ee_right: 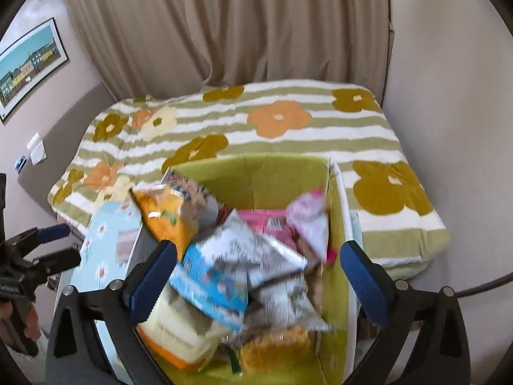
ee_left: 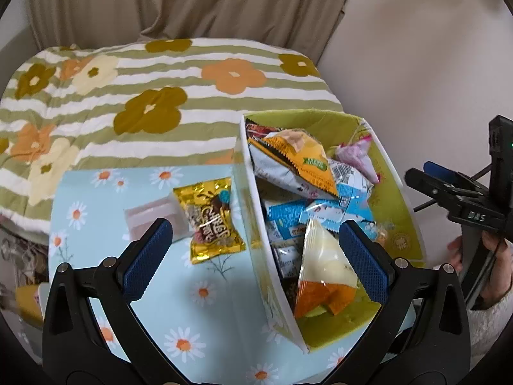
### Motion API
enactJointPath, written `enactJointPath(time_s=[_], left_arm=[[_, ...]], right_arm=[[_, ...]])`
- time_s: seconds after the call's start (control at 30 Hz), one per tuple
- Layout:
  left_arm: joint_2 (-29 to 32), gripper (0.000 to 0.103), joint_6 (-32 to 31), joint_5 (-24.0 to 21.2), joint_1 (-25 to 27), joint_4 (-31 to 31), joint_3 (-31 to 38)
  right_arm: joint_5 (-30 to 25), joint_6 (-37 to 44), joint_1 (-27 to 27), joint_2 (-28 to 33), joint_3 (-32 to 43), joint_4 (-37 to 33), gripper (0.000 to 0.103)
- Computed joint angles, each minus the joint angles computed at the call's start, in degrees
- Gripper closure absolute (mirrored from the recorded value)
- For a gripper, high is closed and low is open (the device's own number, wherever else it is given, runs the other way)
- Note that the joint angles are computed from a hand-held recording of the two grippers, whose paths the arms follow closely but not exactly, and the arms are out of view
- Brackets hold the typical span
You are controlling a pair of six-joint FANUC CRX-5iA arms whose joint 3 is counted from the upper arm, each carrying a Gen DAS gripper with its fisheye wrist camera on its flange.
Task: Organize snacks
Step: 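Carry the chip bag and pink candy bag into the yellow box, open both tools, then withdraw both tools from the box toward the gold bag and pink pack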
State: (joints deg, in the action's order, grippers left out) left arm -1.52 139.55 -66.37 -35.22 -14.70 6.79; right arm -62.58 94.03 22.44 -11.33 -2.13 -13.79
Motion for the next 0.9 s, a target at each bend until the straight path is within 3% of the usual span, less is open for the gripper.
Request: enactJointPath(time_s=[0.37, 0.53, 0.7, 0.9], left_arm=[[-3.8, 0.000, 6.8, -8.1, -4.5, -6.2, -0.6], [-8.3, 0.000, 5.8, -8.0, -3.6, -7.2, -4.2], [-12.9, 0.000, -1.4, -5.6, 0.8, -4.4, -9.2], [-19.5, 0.000, -21.4, 0.0, 12.3, 6.6, -17.8]], right_arm=[[0.9, 1.4, 1.8, -5.0, -0.3, -2.4, 0.002], [3.2, -2.6, 6.8, -7.3, -2.0, 0.3, 0.002], [7.1, -14.7, 17.0, -9.6, -6.7, 9.8, 0.002], [10.7, -37.2, 31.4, -9.8, -13.4, 28.3, 0.002]])
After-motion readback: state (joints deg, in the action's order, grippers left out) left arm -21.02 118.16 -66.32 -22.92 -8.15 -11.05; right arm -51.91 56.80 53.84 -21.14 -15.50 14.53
